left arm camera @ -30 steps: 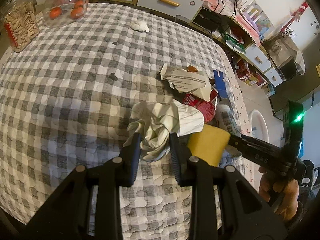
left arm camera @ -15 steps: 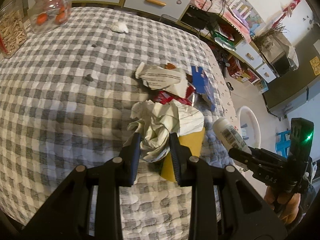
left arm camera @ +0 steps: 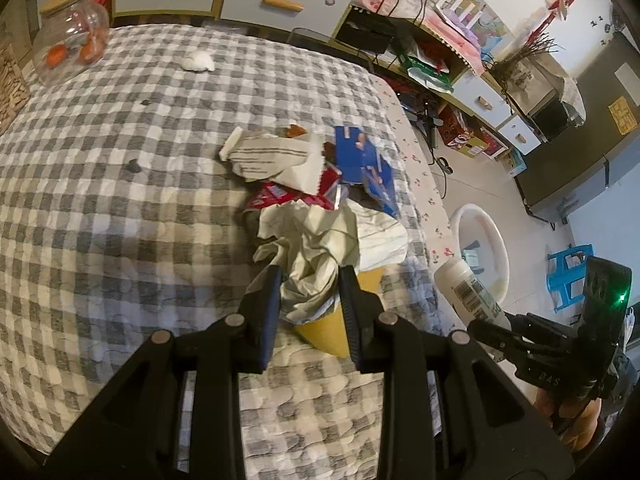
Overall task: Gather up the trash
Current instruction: 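Carry the crumpled paper and AD bottle over the white bucket with both tools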
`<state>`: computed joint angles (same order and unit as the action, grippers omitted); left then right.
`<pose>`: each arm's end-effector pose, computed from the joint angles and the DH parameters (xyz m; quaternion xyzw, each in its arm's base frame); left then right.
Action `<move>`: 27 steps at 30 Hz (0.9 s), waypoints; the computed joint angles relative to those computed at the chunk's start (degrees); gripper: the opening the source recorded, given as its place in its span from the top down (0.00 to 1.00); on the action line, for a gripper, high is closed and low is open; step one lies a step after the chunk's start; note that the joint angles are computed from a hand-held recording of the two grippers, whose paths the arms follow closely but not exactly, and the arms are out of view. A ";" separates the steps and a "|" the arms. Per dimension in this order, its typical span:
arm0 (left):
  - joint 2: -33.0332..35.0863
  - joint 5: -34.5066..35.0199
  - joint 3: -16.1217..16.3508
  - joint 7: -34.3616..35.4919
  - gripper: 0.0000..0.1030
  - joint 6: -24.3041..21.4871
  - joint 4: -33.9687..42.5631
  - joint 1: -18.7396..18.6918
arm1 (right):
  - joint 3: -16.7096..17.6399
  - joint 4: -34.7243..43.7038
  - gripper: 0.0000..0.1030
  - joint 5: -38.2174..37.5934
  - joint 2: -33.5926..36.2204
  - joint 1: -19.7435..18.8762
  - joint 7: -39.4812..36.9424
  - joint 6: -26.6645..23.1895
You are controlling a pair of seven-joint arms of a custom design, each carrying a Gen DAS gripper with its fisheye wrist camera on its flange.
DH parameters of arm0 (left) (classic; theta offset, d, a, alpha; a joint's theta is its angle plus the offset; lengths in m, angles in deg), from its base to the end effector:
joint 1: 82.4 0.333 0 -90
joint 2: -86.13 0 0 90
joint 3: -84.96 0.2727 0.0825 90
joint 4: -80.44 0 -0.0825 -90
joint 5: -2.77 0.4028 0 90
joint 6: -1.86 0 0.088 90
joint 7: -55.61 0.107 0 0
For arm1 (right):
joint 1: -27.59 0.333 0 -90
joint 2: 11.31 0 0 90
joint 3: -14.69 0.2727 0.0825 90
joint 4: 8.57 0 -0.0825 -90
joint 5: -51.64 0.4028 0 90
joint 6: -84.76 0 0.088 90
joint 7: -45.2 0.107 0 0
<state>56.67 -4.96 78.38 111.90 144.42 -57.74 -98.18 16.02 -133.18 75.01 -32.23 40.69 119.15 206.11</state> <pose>0.4419 -0.1848 0.5184 -0.7636 0.5762 -0.2851 0.0602 0.4871 0.1449 0.5302 -0.8021 0.5481 0.0194 0.2363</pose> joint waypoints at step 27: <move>13.28 -0.94 -3.58 2.18 0.70 3.32 12.45 -2.74 | -4.31 -1.22 0.62 0.27 -3.20 -6.86 0.54 -0.16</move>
<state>69.95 -5.90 74.80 114.08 147.75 -45.29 -100.93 11.70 -134.40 75.28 -35.43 33.83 119.69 205.95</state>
